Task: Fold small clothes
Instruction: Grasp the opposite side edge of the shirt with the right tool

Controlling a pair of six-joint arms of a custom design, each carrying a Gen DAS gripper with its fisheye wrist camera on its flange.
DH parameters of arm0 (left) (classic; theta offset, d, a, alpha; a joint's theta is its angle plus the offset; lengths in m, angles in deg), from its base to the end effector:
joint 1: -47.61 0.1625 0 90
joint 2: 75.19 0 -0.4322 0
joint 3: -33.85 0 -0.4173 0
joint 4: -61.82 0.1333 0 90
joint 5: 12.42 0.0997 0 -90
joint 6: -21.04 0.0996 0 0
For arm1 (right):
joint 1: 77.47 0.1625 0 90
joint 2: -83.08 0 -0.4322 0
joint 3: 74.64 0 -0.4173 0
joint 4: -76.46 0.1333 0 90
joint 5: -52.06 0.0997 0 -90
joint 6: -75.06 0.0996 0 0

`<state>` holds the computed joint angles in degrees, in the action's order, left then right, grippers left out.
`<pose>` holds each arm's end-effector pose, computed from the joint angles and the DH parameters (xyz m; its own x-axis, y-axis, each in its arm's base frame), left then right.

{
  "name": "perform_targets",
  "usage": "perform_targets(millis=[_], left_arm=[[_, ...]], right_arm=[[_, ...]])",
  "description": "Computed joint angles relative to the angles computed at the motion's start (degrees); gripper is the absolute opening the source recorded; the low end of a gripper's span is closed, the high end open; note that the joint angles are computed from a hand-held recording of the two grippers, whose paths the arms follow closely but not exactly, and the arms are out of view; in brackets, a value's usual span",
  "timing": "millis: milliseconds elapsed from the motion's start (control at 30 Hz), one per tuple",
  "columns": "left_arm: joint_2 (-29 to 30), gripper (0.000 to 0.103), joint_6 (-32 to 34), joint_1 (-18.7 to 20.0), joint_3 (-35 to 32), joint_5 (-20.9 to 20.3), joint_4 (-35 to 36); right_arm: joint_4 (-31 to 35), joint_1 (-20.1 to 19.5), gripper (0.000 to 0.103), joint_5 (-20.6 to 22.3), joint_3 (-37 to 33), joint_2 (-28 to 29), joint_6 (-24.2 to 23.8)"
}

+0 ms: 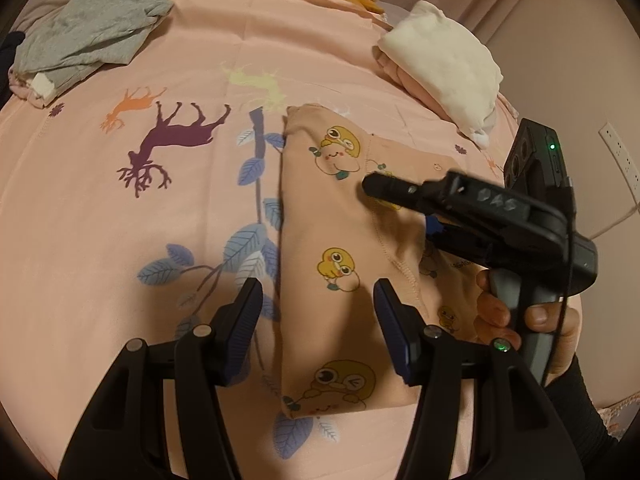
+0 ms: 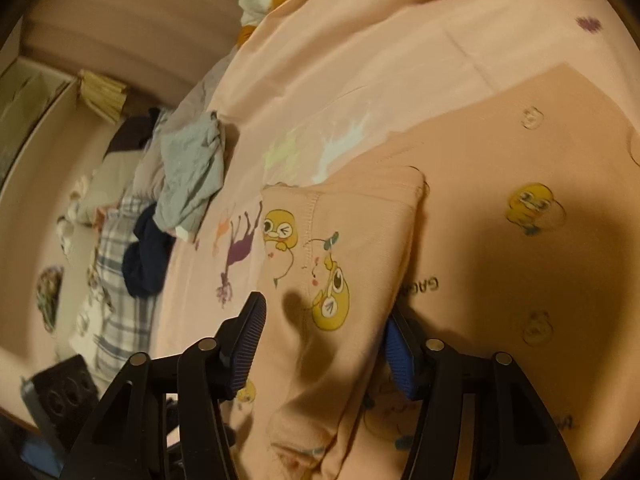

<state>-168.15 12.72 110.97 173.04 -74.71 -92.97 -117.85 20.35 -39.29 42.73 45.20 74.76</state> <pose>-0.0138 -0.4282 0.2409 -0.9102 0.1393 -0.3901 0.2965 0.8767 -0.3787 0.2045 -0.5266 -0.0309 -0.9911 -0.1309 0.0236 -0.1287 0.8985 -0.4197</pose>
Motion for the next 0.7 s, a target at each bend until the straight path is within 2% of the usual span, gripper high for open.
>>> perform_targets(millis=[33, 200, 367, 700], left_arm=[[-0.2, 0.057, -0.1, 0.1, 0.0, 0.0, 0.0], [-0.4, 0.057, -0.3, 0.1, -0.1, 0.3, 0.1], [-0.6, 0.057, -0.2, -0.3, 0.2, 0.5, 0.0], [-0.3, 0.057, 0.0, -1.0, 0.4, 0.6, -0.1]], right_arm=[[-0.1, 0.2, 0.03, -0.9, -0.1, 0.1, -0.5], [-1.1, -0.1, 0.009, -0.9, 0.9, -0.8, -1.7], [-3.6, 0.8, 0.009, 0.4, 2.2, -2.1, -2.6], [-3.2, 2.6, 0.009, -2.4, 2.6, -4.6, -3.8]])
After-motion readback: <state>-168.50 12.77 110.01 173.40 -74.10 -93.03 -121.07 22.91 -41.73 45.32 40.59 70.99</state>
